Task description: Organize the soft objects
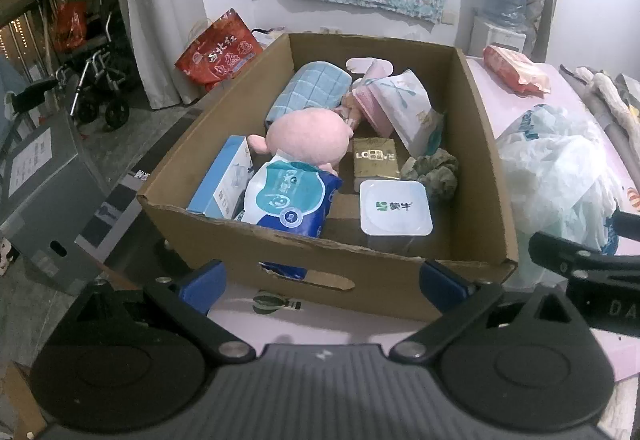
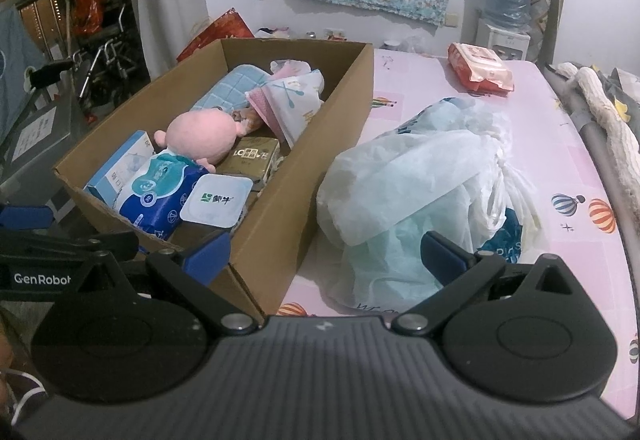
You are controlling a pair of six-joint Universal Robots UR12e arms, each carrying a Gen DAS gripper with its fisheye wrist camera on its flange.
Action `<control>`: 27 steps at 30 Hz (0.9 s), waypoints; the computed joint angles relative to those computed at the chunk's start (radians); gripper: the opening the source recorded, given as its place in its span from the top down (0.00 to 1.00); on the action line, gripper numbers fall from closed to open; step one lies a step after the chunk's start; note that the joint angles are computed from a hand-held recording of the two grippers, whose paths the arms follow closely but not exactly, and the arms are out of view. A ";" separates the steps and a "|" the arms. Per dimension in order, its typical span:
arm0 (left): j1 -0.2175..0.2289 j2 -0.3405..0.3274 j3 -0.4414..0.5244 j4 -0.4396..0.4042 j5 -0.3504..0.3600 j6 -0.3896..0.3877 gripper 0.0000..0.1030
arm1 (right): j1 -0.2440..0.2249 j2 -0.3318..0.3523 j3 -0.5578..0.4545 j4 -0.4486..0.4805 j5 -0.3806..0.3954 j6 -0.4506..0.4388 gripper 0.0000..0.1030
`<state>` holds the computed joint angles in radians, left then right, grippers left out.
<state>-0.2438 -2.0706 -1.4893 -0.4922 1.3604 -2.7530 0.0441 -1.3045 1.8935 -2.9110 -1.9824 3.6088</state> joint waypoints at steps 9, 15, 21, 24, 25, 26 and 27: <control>0.003 -0.003 0.004 -0.007 0.008 0.002 0.00 | -0.001 0.000 -0.001 0.003 0.008 0.003 0.01; 0.003 -0.003 0.004 -0.006 0.009 0.003 0.00 | 0.000 0.001 -0.003 0.006 0.006 0.004 0.01; 0.003 -0.003 0.003 -0.006 0.007 0.001 0.00 | 0.000 0.001 -0.003 0.005 0.007 0.003 0.01; 0.003 -0.002 0.002 -0.002 0.009 0.003 0.00 | -0.001 0.001 -0.003 0.004 0.007 0.002 0.01; 0.004 -0.002 0.001 0.002 0.009 0.004 0.00 | 0.000 0.001 -0.003 0.006 0.007 0.003 0.01; 0.004 -0.002 0.001 0.006 0.010 0.003 0.00 | 0.000 0.001 -0.003 0.004 0.006 0.003 0.01; 0.005 -0.001 0.001 0.009 0.010 0.001 0.00 | 0.000 0.001 -0.002 0.003 0.006 0.003 0.01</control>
<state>-0.2385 -2.0717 -1.4884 -0.4829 1.3701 -2.7515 0.0441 -1.3035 1.8911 -2.9084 -1.9763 3.6119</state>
